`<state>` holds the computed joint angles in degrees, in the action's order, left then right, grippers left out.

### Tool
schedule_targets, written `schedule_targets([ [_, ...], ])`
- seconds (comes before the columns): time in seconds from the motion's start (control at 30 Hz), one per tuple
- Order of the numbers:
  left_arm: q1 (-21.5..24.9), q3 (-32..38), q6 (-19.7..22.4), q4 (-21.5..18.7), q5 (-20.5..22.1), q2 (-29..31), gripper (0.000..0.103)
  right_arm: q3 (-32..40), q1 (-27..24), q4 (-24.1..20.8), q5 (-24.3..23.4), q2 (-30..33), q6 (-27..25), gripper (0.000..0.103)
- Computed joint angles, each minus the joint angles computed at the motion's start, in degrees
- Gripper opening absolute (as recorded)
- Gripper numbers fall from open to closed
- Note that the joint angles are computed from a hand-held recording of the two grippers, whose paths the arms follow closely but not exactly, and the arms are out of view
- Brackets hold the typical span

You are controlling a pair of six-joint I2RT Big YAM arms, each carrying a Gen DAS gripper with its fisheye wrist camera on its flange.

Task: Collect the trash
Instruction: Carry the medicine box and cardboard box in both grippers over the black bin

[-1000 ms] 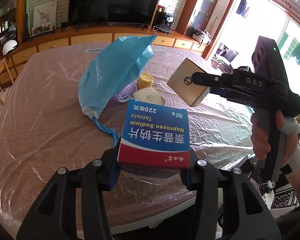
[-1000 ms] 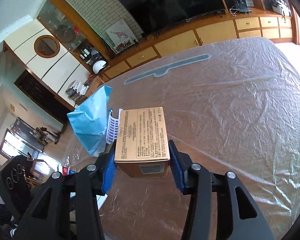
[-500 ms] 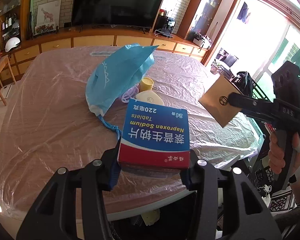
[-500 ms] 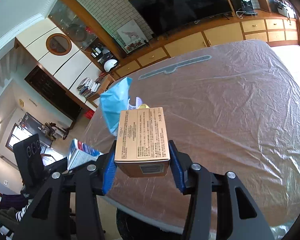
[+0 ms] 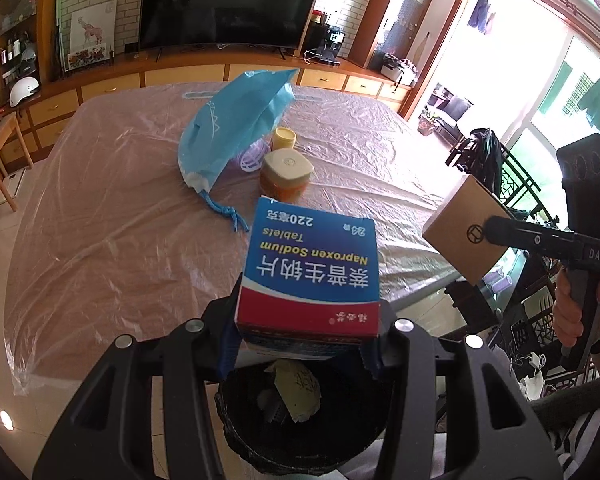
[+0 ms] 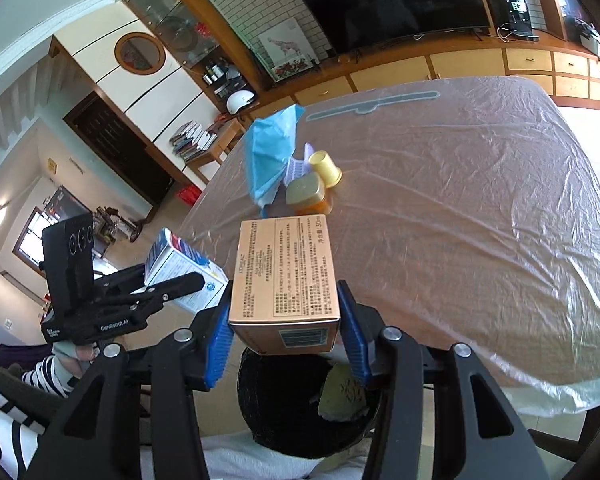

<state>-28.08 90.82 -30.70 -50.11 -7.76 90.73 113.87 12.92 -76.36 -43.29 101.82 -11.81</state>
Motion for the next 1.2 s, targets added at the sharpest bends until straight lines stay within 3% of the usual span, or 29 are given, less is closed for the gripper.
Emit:
schedule_targets([
  [0.7, -5.93, -3.47, 1.49, -4.3, 2.58, -1.62, 0.049, -7.74, 1.65, -9.14, 4.13, -4.95, -15.08, 0.047],
  [0.93, -6.92, -4.81, 0.71, -5.21, 3.09, -1.38, 0.049, -9.95, 2.59, -9.85, 6.75, -5.99, -19.06, 0.047],
  [1.2, -6.88, -6.44, -0.17, -5.61, 3.71, -0.2, 0.049, -13.47, 3.85, -8.09, 9.93, -5.95, -19.2, 0.047],
])
